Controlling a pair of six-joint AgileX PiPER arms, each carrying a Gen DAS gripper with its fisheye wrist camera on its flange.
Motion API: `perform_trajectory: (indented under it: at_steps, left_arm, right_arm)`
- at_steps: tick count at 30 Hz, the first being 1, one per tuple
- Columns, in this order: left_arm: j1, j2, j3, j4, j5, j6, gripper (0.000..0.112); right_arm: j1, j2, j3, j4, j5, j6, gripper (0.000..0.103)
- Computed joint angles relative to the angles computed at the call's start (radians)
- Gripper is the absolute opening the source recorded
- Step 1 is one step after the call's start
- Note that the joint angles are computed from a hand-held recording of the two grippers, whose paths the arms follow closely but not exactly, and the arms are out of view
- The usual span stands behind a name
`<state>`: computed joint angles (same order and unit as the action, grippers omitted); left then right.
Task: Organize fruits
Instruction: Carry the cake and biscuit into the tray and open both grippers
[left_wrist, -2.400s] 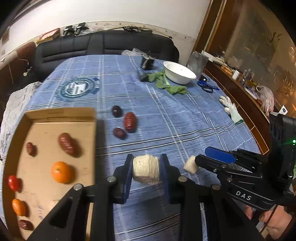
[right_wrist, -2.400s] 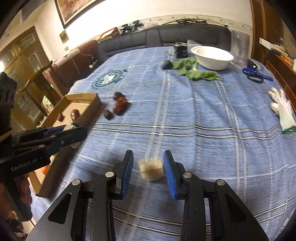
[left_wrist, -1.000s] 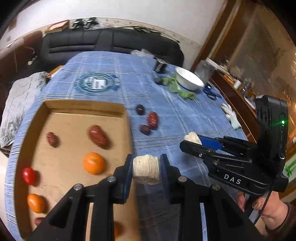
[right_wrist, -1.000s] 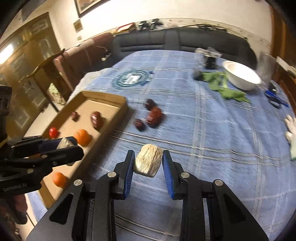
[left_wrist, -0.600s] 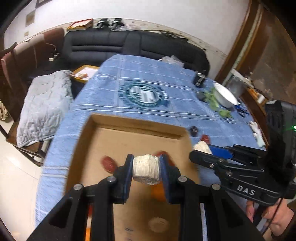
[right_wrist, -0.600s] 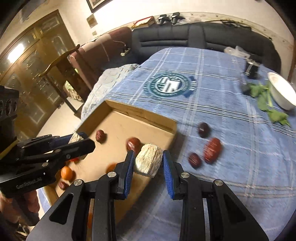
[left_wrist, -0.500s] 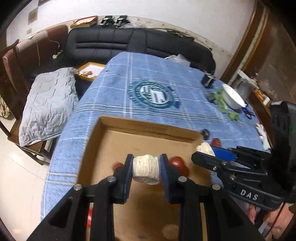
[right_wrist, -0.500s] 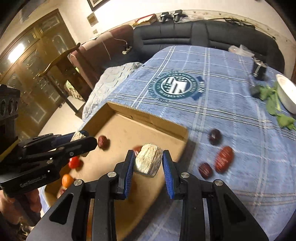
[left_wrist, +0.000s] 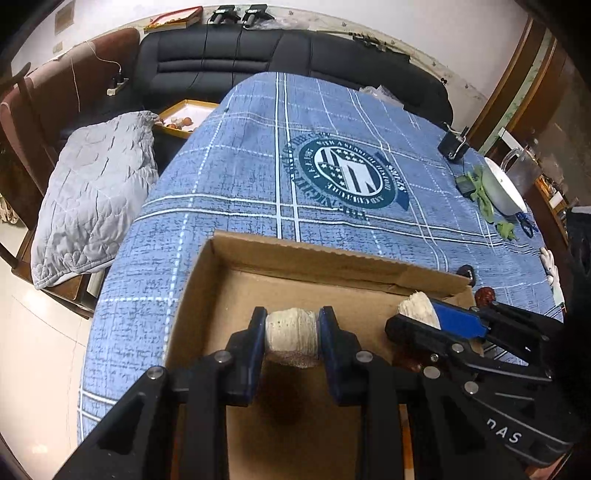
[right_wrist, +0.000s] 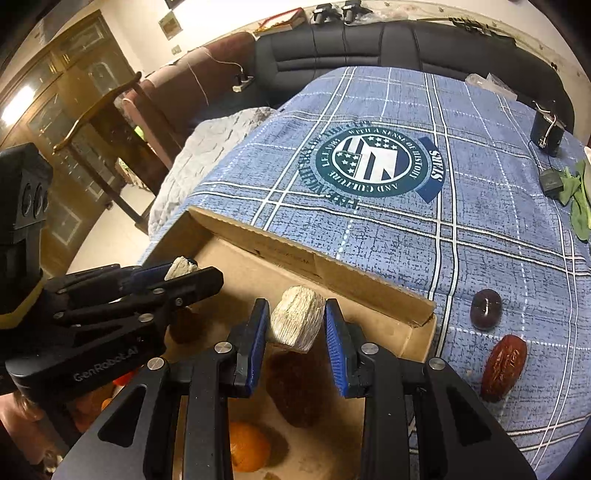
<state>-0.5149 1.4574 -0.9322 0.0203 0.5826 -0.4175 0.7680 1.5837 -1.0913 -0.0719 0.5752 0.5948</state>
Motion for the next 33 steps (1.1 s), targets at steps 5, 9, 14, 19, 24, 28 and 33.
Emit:
perform_trajectory:
  at_steps: [5,9,14,19,24,28,33]
  left_arm:
    - [0.005,0.033,-0.016,0.011,-0.003,0.019,0.031]
    - [-0.023,0.051,-0.031,0.092,0.002,-0.034,0.031]
    - [-0.040,0.052,-0.032,0.160,0.014,-0.071,0.032]
    - [-0.079,0.027,-0.011,0.293,0.046,-0.206,0.050]
    - [-0.091,-0.021,0.018,0.316,0.067,-0.254,0.053]
    - [-0.148,-0.064,0.039,0.398,0.108,-0.361,0.063]
    - [-0.242,-0.125,0.059,0.481,0.177,-0.487,0.068]
  right_arm:
    - [-0.001,0.019,-0.008,-0.001,0.005,0.013,0.029]
    - [0.022,0.033,-0.023,-0.065,0.021,0.058,0.030]
    - [0.027,0.034,-0.014,-0.119,0.037,0.095,0.030]
    - [0.012,-0.010,0.018,-0.103,0.035,0.098,0.031]
    - [0.011,-0.076,0.059,-0.105,0.042,0.116,0.032]
    - [0.026,-0.139,0.098,-0.111,0.046,0.138,0.035]
    - [0.069,-0.233,0.147,-0.112,0.065,0.151,0.036]
